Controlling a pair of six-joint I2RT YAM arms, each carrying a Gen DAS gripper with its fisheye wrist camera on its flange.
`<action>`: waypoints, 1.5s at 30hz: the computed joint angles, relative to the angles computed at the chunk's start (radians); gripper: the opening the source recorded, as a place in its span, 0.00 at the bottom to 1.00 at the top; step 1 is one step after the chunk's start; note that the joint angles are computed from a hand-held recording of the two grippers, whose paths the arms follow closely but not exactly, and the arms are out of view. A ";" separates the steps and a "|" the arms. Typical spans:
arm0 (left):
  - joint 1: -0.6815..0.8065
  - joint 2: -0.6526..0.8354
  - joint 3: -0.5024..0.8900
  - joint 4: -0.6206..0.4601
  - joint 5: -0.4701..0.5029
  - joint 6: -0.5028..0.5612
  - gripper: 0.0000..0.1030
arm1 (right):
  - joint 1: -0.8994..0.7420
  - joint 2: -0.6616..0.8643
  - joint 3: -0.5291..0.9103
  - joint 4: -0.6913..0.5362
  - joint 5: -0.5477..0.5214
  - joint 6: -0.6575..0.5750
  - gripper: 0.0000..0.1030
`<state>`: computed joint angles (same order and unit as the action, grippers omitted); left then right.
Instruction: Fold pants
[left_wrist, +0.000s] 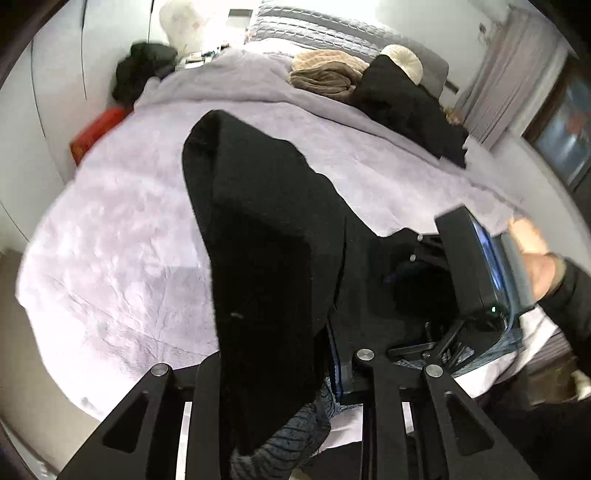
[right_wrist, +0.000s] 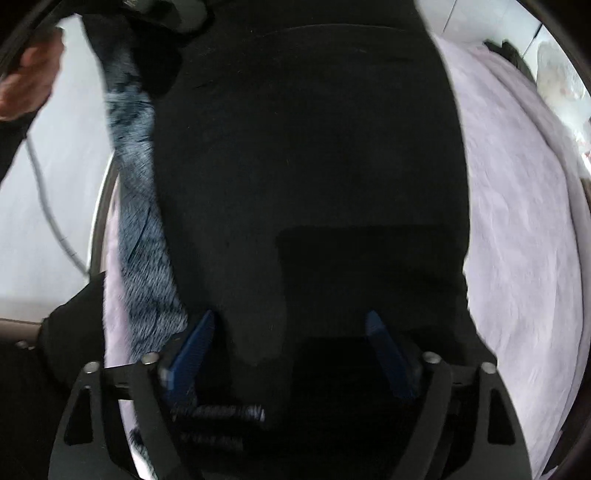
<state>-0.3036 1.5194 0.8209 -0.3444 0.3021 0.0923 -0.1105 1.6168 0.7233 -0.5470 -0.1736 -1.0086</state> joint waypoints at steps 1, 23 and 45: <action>-0.025 -0.001 0.023 -0.020 -0.026 -0.023 0.27 | -0.013 -0.003 0.022 -0.033 -0.003 0.014 0.87; -0.484 -0.014 0.275 -0.234 -0.373 -0.255 0.23 | -0.955 -0.225 0.173 -0.499 -0.403 -0.573 0.97; -0.986 0.814 1.028 -0.452 -0.492 -0.452 0.22 | -1.631 0.312 0.418 -0.639 -0.415 -0.878 0.97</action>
